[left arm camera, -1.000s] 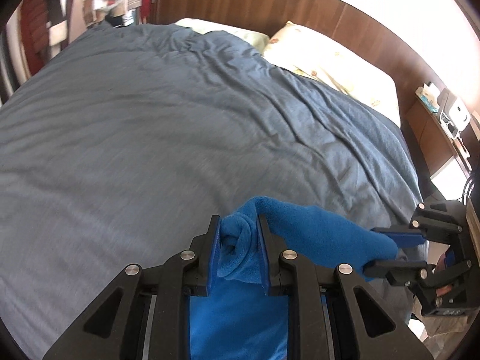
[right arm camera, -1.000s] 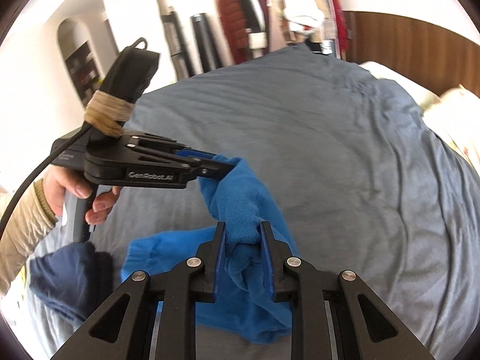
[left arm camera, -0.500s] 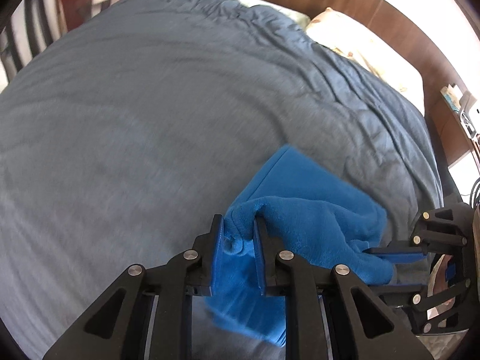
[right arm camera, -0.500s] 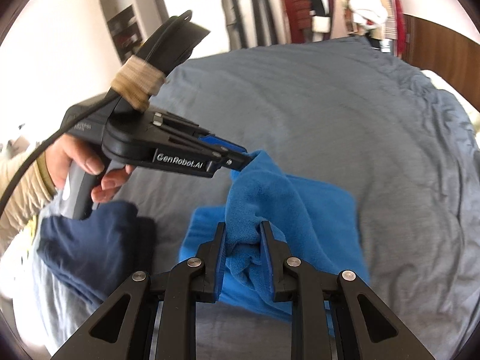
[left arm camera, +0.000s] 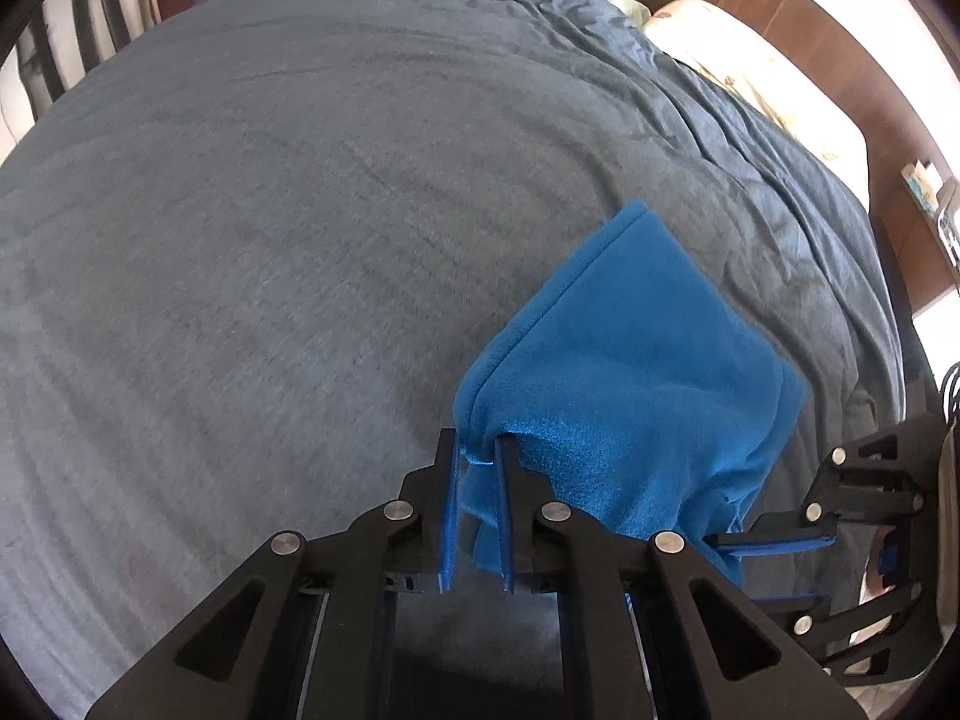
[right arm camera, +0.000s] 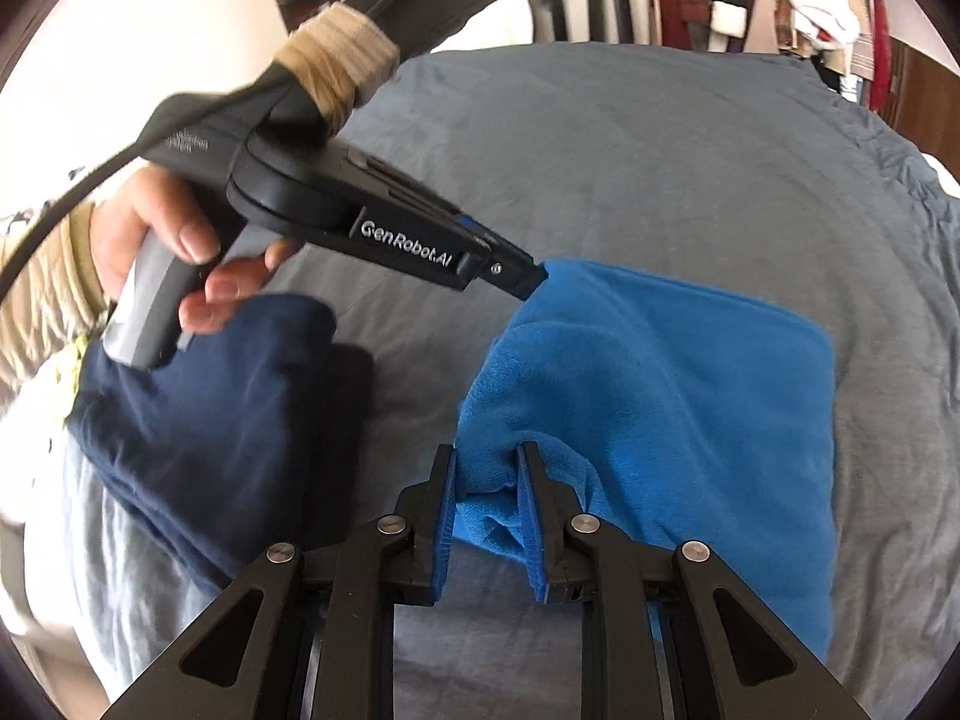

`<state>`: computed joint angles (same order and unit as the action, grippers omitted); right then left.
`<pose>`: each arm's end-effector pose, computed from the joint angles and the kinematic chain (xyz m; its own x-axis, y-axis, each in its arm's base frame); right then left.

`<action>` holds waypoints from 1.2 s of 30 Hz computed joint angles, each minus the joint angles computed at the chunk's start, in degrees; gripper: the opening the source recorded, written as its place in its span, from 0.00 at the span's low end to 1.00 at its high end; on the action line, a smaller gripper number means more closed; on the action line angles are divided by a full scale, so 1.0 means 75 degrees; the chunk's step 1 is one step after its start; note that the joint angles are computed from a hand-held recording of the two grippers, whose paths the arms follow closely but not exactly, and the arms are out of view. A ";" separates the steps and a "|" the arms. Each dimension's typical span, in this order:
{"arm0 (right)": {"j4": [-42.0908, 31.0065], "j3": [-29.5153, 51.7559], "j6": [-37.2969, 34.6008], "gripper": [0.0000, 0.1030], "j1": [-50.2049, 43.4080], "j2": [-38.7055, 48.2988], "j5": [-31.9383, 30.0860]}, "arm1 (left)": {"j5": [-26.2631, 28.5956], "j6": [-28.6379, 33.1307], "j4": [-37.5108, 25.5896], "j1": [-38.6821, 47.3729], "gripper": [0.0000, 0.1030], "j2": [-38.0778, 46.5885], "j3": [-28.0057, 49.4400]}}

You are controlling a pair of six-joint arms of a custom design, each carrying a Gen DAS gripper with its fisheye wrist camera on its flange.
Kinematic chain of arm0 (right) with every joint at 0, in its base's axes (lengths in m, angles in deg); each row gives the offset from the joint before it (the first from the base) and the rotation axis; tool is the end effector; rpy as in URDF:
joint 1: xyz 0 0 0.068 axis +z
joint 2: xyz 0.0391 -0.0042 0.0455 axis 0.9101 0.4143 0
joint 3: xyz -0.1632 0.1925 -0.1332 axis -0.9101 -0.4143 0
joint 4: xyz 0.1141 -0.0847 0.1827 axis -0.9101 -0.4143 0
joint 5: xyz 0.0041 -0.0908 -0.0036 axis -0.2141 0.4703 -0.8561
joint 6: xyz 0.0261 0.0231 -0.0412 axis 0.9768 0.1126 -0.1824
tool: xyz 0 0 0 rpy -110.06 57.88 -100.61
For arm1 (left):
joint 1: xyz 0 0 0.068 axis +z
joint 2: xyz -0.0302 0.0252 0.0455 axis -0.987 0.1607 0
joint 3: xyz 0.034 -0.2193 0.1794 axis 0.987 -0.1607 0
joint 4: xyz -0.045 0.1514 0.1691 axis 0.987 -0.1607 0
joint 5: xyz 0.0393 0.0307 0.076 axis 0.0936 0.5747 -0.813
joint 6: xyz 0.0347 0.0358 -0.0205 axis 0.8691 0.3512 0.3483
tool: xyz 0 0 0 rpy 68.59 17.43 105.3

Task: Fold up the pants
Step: 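Lift the folded sweatpants with both tools and fold them over again, then open both tools and release the bundle beside the navy garment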

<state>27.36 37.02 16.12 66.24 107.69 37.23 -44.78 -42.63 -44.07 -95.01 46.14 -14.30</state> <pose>0.2082 0.0215 0.2280 -0.5883 -0.5944 -0.5483 -0.7779 0.6011 0.1830 0.2504 -0.0691 0.2478 -0.9098 0.2112 -0.3573 0.2773 0.9498 -0.1447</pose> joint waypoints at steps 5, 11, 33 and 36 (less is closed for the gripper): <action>-0.0569 0.0122 -0.0393 0.20 -0.0051 -0.0216 -0.0293 | -0.0084 0.0255 -0.0298 0.0187 0.11 -0.0301 -0.0141; -0.0351 -0.0337 -0.0463 0.16 0.0343 -0.0274 -0.0065 | -0.0379 -0.0043 -0.0447 0.0530 0.11 -0.0552 -0.0379; -0.1598 0.1303 -0.1554 0.12 -0.1933 0.0887 -0.0446 | -0.0539 -0.6056 0.1452 -0.0416 0.50 -0.0835 -0.1494; -0.1239 0.1333 -0.1117 0.12 -0.1720 0.1185 -0.0388 | -0.0111 -0.6444 0.2075 -0.0150 0.46 -0.0856 -0.1888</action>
<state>18.06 47.02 7.74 53.33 116.58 34.33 -45.61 -90.96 -28.51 -96.14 39.71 -28.46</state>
